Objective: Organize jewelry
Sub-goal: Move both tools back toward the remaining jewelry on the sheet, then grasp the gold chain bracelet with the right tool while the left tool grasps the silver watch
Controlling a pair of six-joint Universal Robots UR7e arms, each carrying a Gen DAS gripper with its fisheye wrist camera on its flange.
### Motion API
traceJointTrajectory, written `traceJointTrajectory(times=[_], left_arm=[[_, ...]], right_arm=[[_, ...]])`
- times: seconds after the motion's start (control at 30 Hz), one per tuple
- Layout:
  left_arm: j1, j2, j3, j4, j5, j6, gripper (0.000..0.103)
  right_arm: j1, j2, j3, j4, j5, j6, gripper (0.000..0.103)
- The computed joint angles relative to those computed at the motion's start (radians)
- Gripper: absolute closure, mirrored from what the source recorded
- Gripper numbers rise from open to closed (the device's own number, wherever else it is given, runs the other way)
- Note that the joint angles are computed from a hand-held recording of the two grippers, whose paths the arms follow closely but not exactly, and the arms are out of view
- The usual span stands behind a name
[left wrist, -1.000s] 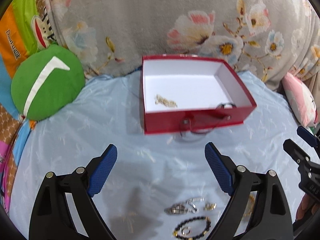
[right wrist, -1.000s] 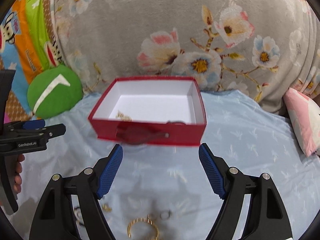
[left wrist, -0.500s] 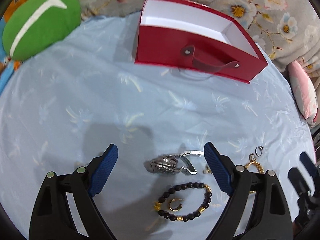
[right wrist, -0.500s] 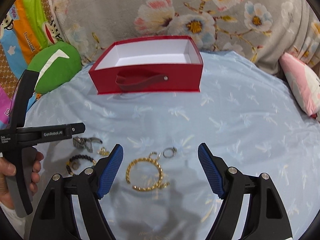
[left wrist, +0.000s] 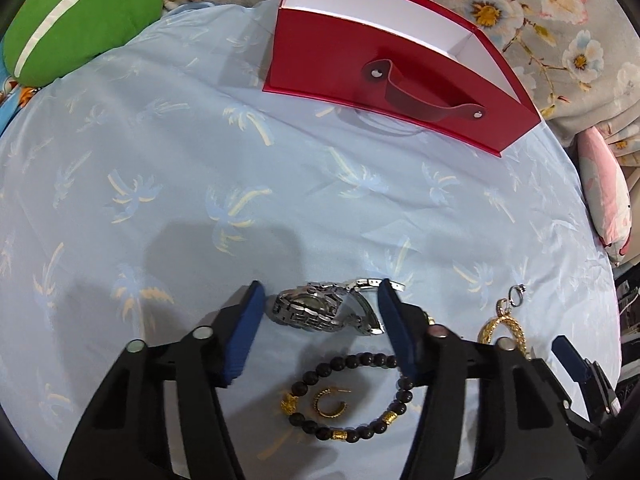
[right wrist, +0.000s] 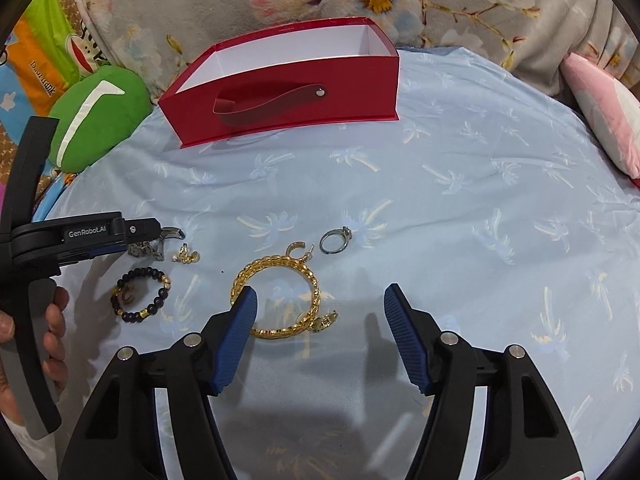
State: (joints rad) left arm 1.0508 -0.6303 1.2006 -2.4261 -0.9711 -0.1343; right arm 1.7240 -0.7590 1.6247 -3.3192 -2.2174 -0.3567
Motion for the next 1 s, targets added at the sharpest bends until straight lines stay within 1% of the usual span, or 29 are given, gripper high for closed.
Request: traceJointTrajectory(times=[0.03, 0.07, 0.1, 0.27, 0.4, 0.53, 0.6, 0.63, 0.73, 0.8, 0.83, 0.87, 0.9, 0.93, 1.0], left_arm=[[0.0, -0.003, 0.003, 0.002, -0.002, -0.001, 0.058], [0.001, -0.005, 0.005, 0.005, -0.011, -0.002, 0.068], [0.003, -0.008, 0.007, 0.007, -0.02, -0.004, 0.072], [0.001, -0.015, 0.025, -0.009, -0.032, 0.012, 0.073], [-0.002, -0.031, 0.047, -0.017, -0.059, 0.011, 0.073], [-0.015, -0.063, 0.084, -0.056, -0.07, 0.027, 0.073], [-0.023, -0.081, 0.1, -0.078, -0.073, 0.036, 0.073], [-0.026, -0.088, 0.104, -0.084, -0.074, 0.041, 0.073], [-0.035, -0.111, 0.121, -0.112, -0.073, 0.059, 0.073], [-0.042, -0.123, 0.129, -0.129, -0.067, 0.071, 0.074], [-0.043, -0.128, 0.133, -0.136, -0.067, 0.074, 0.074], [-0.046, -0.133, 0.138, -0.146, -0.064, 0.081, 0.08], [-0.048, -0.136, 0.142, -0.154, -0.061, 0.088, 0.096], [-0.047, -0.141, 0.141, -0.148, -0.077, 0.088, 0.096], [-0.051, -0.147, 0.146, -0.161, -0.077, 0.096, 0.096]], right_arm=[[-0.002, 0.0, 0.0, 0.004, 0.003, 0.003, 0.04], [-0.002, 0.0, 0.0, 0.005, 0.003, 0.005, 0.04], [-0.003, 0.0, 0.0, 0.007, 0.004, 0.006, 0.04], [-0.008, 0.0, -0.003, 0.023, 0.011, 0.016, 0.04], [-0.01, 0.0, -0.01, 0.034, 0.017, 0.02, 0.041], [-0.018, 0.002, -0.028, 0.069, 0.041, 0.037, 0.044], [-0.021, 0.011, -0.047, 0.1, 0.044, 0.044, 0.049], [-0.022, 0.016, -0.058, 0.12, 0.04, 0.05, 0.054], [-0.023, 0.028, -0.077, 0.131, 0.035, 0.047, 0.059], [-0.021, 0.036, -0.093, 0.141, 0.025, 0.041, 0.067], [-0.021, 0.039, -0.1, 0.149, 0.025, 0.042, 0.075], [-0.021, 0.039, -0.104, 0.157, 0.025, 0.043, 0.085], [-0.021, 0.041, -0.108, 0.164, 0.022, 0.043, 0.09], [-0.021, 0.041, -0.109, 0.166, 0.022, 0.043, 0.095], [-0.022, 0.037, -0.105, 0.168, 0.033, 0.046, 0.097]])
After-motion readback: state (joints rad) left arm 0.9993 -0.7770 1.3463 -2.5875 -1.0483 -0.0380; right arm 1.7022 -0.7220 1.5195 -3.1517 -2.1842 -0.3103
